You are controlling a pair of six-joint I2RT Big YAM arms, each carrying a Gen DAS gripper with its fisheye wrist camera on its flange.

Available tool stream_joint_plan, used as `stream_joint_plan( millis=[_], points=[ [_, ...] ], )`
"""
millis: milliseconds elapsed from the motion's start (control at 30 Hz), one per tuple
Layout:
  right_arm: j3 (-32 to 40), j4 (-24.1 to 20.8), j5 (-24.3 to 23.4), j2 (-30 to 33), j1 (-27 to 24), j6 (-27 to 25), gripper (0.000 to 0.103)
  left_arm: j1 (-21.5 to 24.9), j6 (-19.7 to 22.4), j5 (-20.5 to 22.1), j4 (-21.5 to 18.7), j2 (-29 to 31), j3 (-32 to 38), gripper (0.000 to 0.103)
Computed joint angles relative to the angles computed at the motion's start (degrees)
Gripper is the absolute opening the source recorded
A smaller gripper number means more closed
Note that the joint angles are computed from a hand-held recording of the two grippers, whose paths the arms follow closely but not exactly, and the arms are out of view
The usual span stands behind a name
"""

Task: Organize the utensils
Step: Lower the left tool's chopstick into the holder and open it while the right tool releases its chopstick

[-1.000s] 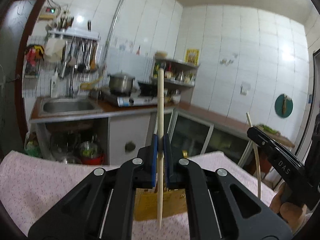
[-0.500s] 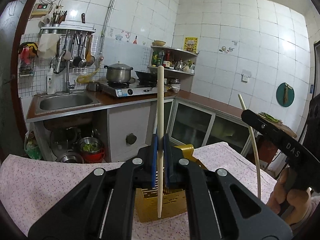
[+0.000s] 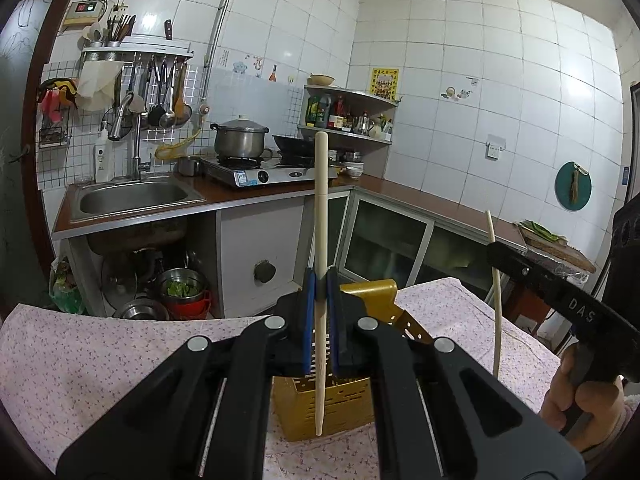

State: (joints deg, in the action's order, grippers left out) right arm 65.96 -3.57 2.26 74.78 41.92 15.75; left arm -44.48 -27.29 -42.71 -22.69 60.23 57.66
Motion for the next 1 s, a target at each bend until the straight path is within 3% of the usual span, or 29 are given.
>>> stream_joint_plan(
  millis=[167,333,500,667,767,1000],
  points=[
    [0.69,0.41,1.46,-0.38,0.43,-0.61,0.006,0.17,0.46,0.68,1.05,-0.61,0.15,0.005],
    [2.07,7.15,4.42,0.49,0.91,-1.07,0.006,0.93,5.04,0.26,5.26,0.0,1.56,0.005],
    [4.16,16.68,7.59,4.07,1.34,-4.38,0.006,2.05,7.92,0.19,7.44,1.51,3.1,0.005],
    [5.86,22.71,7.62,8.49,0.46,-2.05,0.006,3.26,9.77,0.74,9.51,2.58,3.31,0.005],
    [5.29,25.27,8.2,10.45,0.49,-2.86,0.006,4.04,9.3,0.55,10.99,3.51,1.89,0.005],
    [1.69,26.49,8.07,11.45,0.84,-6.9,0.006,5.74,6.29,4.36,13.84,5.01,-2.24,0.005]
  ],
)
